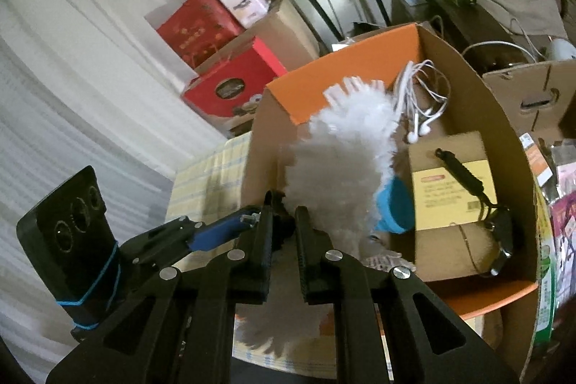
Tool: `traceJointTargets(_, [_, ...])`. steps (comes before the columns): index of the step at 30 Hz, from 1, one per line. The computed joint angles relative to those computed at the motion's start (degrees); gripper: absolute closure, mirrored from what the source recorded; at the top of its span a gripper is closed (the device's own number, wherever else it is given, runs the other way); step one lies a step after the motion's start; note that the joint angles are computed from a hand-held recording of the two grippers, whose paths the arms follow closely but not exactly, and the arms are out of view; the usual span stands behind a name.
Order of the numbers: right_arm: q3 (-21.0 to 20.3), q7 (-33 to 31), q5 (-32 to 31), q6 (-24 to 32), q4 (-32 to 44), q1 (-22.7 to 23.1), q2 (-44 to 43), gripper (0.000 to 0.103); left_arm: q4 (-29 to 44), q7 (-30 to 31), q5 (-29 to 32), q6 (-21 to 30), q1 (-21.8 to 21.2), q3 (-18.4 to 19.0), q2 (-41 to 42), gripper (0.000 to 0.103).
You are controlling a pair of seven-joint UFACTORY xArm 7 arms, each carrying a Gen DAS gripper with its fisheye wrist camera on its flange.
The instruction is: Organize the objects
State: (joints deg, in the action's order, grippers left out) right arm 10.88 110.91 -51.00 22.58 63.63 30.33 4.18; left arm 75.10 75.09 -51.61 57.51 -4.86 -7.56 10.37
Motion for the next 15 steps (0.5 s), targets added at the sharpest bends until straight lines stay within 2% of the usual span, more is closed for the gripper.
traceJointTargets(2, [0.0,0.1,-0.2,0.7,-0.1,0.1,0.0,0.092,-0.3,-0.4,1.0,-1.7,-0.5,-0.1,-0.1,0.058])
traceJointTargets(3, [0.1,0.0,-0.1,1.1,-0.2,0.2,0.0,0.092,-0.5,-0.5,1.3,-2.7,-0.8,-0.2,-0.2,0.049])
traceJointTargets(4, [0.2,-0.3,0.0,1.6,0.1,0.2,0.3,0.092,-0.8,-0.5,1.2,-3.4,-0.8,-0.2,-0.5,0.044])
traceJointTargets(5, [0.2,-0.7,0.2,2.1,0.2,0.3,0.3,0.092,-0.7,-0.5,1.2,-3.5,-0.7,-0.1,-0.5,0.042])
traceJointTargets(7, [0.3,-1.4,0.3,3.4,0.6,0.6,0.4,0.089,-0.1,-1.2,0.8,-3.0,-0.2,0.2,-0.4,0.031])
traceJointTargets(9, [0.6,-2.8,0.5,5.1,1.6,1.0,0.7,0.087,0.8,-2.0,0.0,-1.7,0.6,0.6,-0.1,0.027])
traceJointTargets(11, [0.9,-3.5,-0.3,7.7,2.8,1.8,0.9,0.074,1.6,-2.8,-0.1,-1.0,1.3,0.9,-0.1,0.025])
traceJointTargets(12, [1.0,-3.6,-0.8,9.3,3.6,2.3,0.9,0.071,1.7,-3.2,0.2,-1.5,1.5,1.1,-0.4,0.023])
traceJointTargets(15, [1.5,-4.4,-1.8,13.3,5.9,3.4,1.6,0.068,2.1,-4.4,1.0,-1.6,2.0,1.5,-0.9,0.023])
